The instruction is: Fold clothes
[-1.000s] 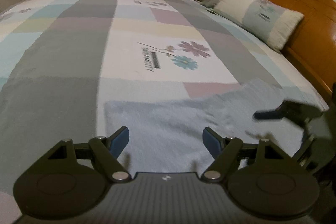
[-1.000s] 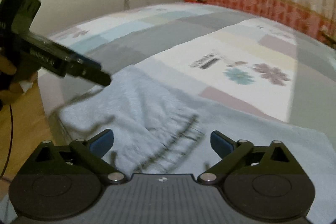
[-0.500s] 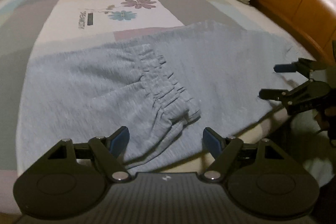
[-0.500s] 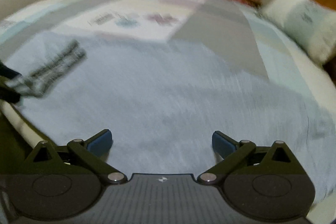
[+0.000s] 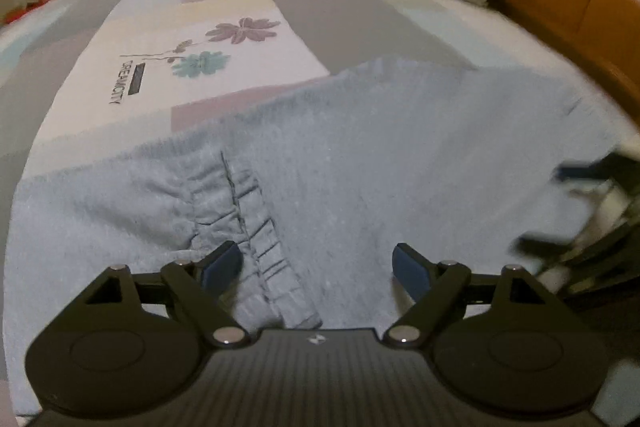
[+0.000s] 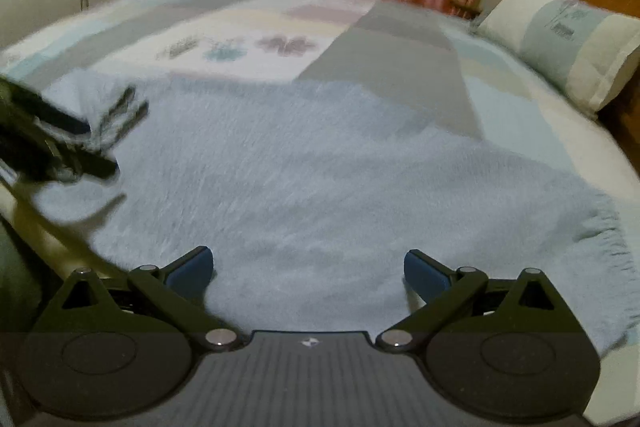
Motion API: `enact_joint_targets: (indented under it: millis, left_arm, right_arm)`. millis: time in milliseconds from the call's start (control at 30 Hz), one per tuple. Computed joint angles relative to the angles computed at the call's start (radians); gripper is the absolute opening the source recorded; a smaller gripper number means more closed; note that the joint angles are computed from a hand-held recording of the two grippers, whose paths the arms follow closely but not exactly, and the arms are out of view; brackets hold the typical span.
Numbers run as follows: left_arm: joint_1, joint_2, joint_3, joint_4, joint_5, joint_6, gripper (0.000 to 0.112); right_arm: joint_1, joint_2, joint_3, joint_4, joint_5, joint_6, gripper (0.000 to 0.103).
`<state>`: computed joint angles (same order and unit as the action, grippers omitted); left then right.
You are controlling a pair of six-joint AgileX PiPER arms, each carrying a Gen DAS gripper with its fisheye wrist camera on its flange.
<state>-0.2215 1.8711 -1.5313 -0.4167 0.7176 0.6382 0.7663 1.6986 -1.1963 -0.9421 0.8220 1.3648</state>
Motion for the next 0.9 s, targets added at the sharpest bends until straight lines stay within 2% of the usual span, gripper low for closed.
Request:
enact_joint_targets:
  millis: [100, 167, 233, 300, 367, 500, 600, 700, 800, 900]
  left_arm:
    - [-0.046, -0.015, 0.008, 0.089, -0.035, -0.059, 0.09]
    - [-0.056, -0.032, 0.006, 0.066, -0.039, -0.052, 0.09]
    - [-0.075, -0.053, 0.012, 0.04, -0.056, -0.044, 0.09]
    - [-0.107, -0.063, 0.018, 0.034, -0.08, -0.051, 0.09]
    - [-0.136, -0.051, 0.01, 0.036, -0.09, -0.071, 0.091]
    - [-0.195, 0.002, -0.018, 0.108, -0.072, -0.183, 0.091]
    - [-0.233, 0.024, -0.027, 0.192, -0.045, -0.269, 0.091]
    - [-0.249, 0.038, -0.041, 0.24, -0.023, -0.343, 0.091]
    - [-0.244, 0.038, -0.049, 0.231, -0.013, -0.364, 0.091]
    - [-0.248, 0.035, -0.054, 0.255, -0.015, -0.385, 0.091]
  right_arm:
    - [-0.012, -0.065, 0.073, -0.038, 0.036, 0.076, 0.103]
    - [-0.045, -0.091, 0.112, -0.012, 0.046, 0.092, 0.103]
    - [-0.091, -0.121, 0.178, 0.022, -0.016, 0.117, 0.103]
    - [-0.079, -0.152, 0.235, -0.045, -0.049, 0.191, 0.103]
    - [-0.06, -0.153, 0.233, -0.054, -0.022, 0.192, 0.103]
    - [-0.035, -0.199, 0.275, -0.119, 0.042, 0.253, 0.103]
    - [-0.081, -0.231, 0.319, -0.075, 0.067, 0.261, 0.103]
    - [-0.114, -0.305, 0.405, -0.091, 0.004, 0.315, 0.103]
    - [-0.111, -0.333, 0.412, -0.072, 0.017, 0.287, 0.103]
    - [-0.127, -0.344, 0.42, -0.125, 0.009, 0.33, 0.103]
